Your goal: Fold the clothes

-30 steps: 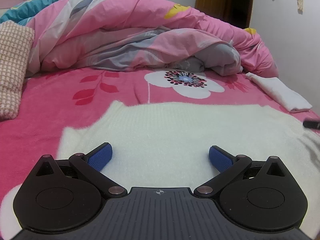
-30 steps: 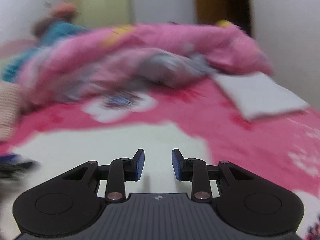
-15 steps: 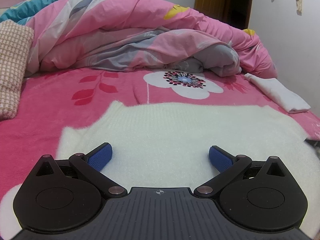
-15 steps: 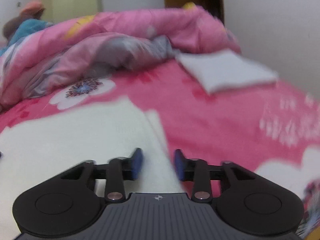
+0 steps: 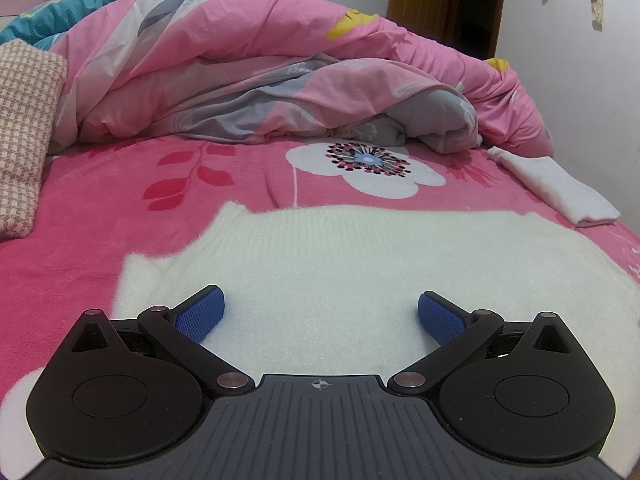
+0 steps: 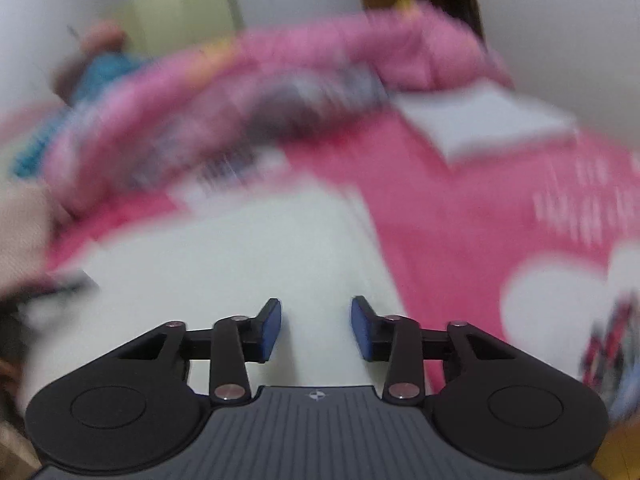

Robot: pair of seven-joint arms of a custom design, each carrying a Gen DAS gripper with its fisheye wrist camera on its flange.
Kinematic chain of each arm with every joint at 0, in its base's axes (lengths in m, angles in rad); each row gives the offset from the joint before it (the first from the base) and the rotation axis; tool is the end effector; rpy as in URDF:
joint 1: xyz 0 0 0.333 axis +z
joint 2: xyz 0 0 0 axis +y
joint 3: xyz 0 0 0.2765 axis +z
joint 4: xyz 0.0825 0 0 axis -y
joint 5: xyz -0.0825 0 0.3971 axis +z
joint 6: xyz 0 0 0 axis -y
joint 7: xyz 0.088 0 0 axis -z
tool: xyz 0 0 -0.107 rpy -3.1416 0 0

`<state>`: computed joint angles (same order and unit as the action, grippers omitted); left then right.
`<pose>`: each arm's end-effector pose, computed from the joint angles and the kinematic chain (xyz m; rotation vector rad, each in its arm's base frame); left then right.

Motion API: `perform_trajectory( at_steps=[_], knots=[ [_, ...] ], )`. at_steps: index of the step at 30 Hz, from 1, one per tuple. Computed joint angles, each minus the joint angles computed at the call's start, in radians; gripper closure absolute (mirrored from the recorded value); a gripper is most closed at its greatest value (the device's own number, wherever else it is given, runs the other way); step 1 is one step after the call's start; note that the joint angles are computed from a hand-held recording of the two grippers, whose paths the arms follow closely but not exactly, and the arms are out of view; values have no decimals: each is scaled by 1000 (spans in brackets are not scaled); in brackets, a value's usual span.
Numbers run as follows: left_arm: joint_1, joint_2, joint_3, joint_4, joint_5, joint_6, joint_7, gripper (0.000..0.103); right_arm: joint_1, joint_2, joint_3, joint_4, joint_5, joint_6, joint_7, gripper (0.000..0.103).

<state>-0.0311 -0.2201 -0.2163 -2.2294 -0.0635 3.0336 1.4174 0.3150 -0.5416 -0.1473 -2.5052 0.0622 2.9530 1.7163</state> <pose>0.5355 -0.1376 0.5436 -1.6142 1.7069 -1.0905 0.4609 0.0671 0.5482 -1.5228 1.6049 -0.5780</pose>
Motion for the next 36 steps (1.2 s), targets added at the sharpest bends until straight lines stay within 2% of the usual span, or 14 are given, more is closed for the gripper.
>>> perform_trajectory(
  at_steps=[1,3,8,9,11,15,17,22,24,26,28,30,32,36],
  knots=[
    [-5,-1,4,0,-5,-1,6,0,2,-3,-1,-10,4,26,1,65],
    [-10,-2,9,-1,-13,-2,14,0,-34,-18,37,14,-16,-21,41,65],
    [-13,1,13,4,-25,-4,26,0,63,-137,-24,-36,-2,41,-23,65],
    [-12,1,12,4,-25,-4,25,0,66,-146,-24,-41,-13,32,-34,65],
    [-16,2,16,5,-32,-4,32,0,31,-141,6,-43,-43,-33,-32,65],
    [-30,0,27,2,-58,-1,56,0,-82,-104,115,-18,-140,-145,16,66],
    [-36,-1,32,-1,-73,2,67,0,-101,-111,144,9,-170,-164,46,65],
    [-23,0,18,-2,-65,5,58,0,68,-115,32,13,-90,18,-47,65],
    [-21,0,16,-2,-63,5,56,0,99,-77,26,24,-86,86,-65,65],
    [-20,0,15,-2,-61,6,54,0,99,-22,43,43,-96,135,-56,64],
    [-18,-1,13,-2,-58,6,50,0,120,43,27,64,-101,171,-61,60],
    [-17,0,12,-2,-55,7,48,0,80,109,60,79,-127,145,-43,60],
    [-15,0,11,-2,-51,9,45,0,92,155,42,49,-131,219,-55,58],
    [19,-3,-18,4,-3,-7,0,0,56,146,77,62,-163,175,-26,57]
  ],
)
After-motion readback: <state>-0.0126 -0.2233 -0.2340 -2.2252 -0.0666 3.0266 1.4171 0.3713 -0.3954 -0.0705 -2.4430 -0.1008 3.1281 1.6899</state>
